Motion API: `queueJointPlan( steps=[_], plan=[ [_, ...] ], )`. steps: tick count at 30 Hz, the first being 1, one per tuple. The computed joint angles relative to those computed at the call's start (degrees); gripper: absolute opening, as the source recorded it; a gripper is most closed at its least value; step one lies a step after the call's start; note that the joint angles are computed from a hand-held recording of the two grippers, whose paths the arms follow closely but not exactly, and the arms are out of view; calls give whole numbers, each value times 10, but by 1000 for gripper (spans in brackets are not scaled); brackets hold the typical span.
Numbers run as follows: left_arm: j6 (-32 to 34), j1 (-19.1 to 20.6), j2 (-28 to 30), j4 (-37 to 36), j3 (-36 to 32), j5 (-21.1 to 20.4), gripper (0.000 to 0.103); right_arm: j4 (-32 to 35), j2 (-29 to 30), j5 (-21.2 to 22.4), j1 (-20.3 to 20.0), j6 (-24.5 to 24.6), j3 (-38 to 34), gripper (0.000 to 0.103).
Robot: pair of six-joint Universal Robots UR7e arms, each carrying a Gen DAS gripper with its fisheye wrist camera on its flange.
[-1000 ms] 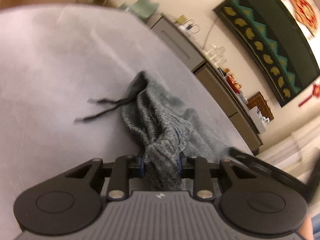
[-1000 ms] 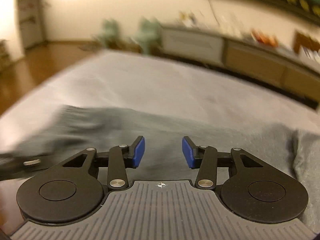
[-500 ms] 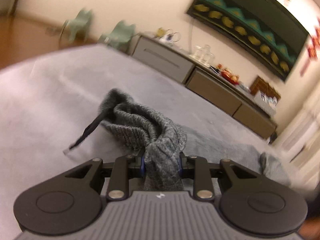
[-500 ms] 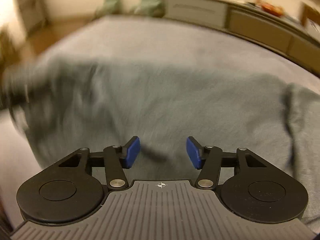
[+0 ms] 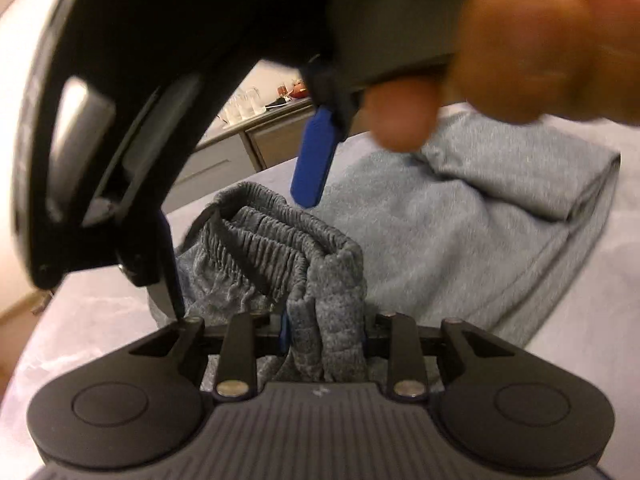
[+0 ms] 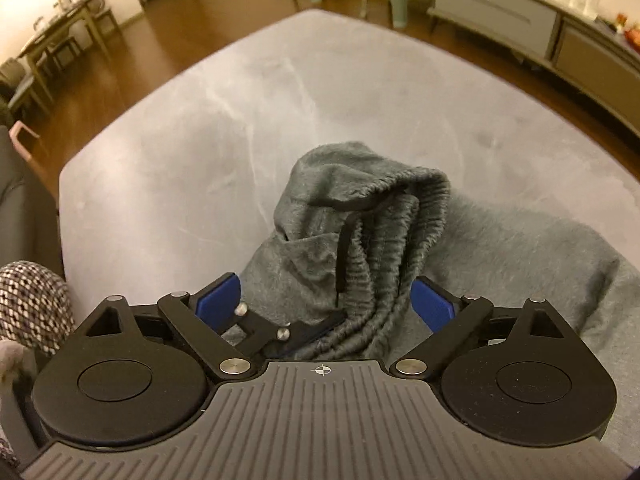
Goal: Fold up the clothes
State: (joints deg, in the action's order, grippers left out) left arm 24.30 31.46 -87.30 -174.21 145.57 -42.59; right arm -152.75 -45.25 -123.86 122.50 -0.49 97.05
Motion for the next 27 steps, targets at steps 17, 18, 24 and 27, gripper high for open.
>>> queueJointPlan(
  steps=[17,18,24,27],
  plan=[
    [53,-87,24,-257,57,54,68,-291,-15,87,-75,-48,100,18],
    [45,-84,9,-248,56,27,70,-311,-27,80,-84,-48,119,18],
    [-28,-45,-69,-105,41,-95,67,-358,-51,17,-153,-29,188,21],
    [-85,12,-101,-50,4,-158,67,-420,-38,11,-177,-28,217,58]
  ],
)
